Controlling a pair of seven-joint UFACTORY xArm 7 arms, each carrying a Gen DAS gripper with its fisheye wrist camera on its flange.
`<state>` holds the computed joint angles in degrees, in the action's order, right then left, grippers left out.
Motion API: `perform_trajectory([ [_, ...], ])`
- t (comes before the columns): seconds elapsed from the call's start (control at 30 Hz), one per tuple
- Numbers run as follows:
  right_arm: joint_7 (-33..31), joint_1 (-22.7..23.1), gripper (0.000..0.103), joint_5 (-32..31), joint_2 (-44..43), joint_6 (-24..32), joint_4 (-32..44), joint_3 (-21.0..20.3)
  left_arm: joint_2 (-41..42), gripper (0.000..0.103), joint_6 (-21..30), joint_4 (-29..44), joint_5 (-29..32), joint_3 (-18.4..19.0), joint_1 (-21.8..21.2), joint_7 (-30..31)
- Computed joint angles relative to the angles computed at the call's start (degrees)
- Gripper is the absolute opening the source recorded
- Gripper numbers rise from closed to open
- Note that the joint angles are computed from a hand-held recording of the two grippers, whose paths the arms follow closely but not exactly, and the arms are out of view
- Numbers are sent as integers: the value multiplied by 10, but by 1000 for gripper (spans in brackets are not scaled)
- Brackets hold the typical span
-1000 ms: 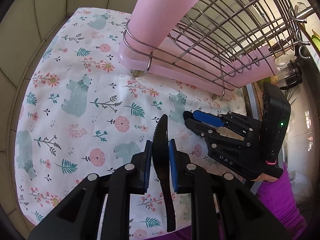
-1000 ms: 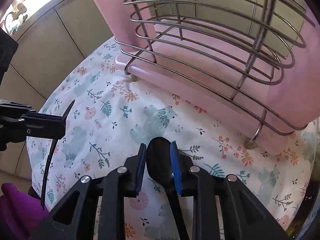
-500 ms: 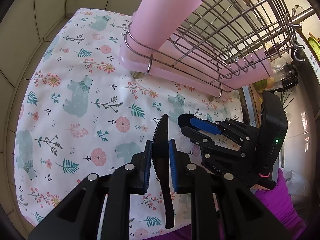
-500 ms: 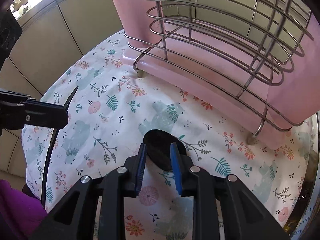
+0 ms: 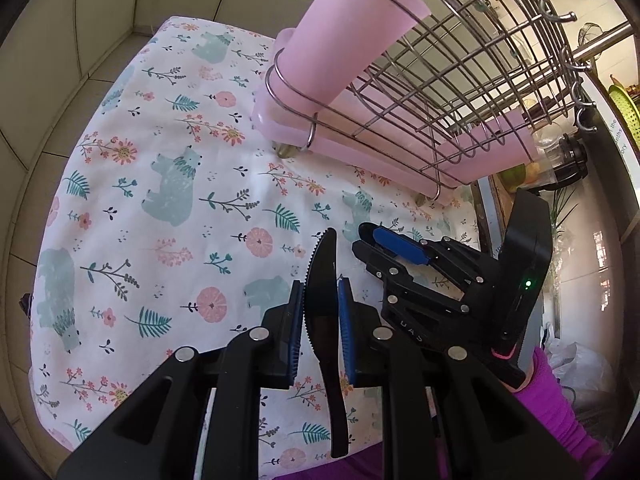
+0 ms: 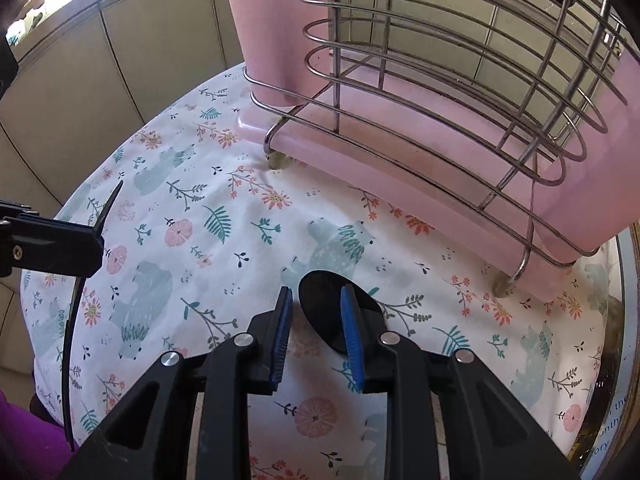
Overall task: Organize utensils
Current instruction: 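Hold the black knife in left tool while right tool grasps the black spoon, then lift the held knife and spoon up above the pink cup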
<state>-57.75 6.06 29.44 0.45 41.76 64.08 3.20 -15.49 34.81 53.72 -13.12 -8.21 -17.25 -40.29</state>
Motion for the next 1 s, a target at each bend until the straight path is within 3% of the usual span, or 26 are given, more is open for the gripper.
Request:
perform_trajectory([
  [0.17,-20,8,7,40,-30,-75,-51,1,-10,16,-8,-12,-4,2,-1,3],
  [0.3,-73,21,5,92,-65,-85,-71,-13,-20,16,-11,-19,-2,2,0,3],
  [0.5,-91,16,2,210,-92,20,-24,-62,-36,16,-28,-26,19,-5,9,-12],
  [0.73,-43,-45,2,350,-62,173,70,-102,-63,16,-60,-25,110,-38,48,-85],
  [1.0,-28,-110,2,435,-43,220,104,-104,-72,16,-55,6,225,-76,90,-161],
])
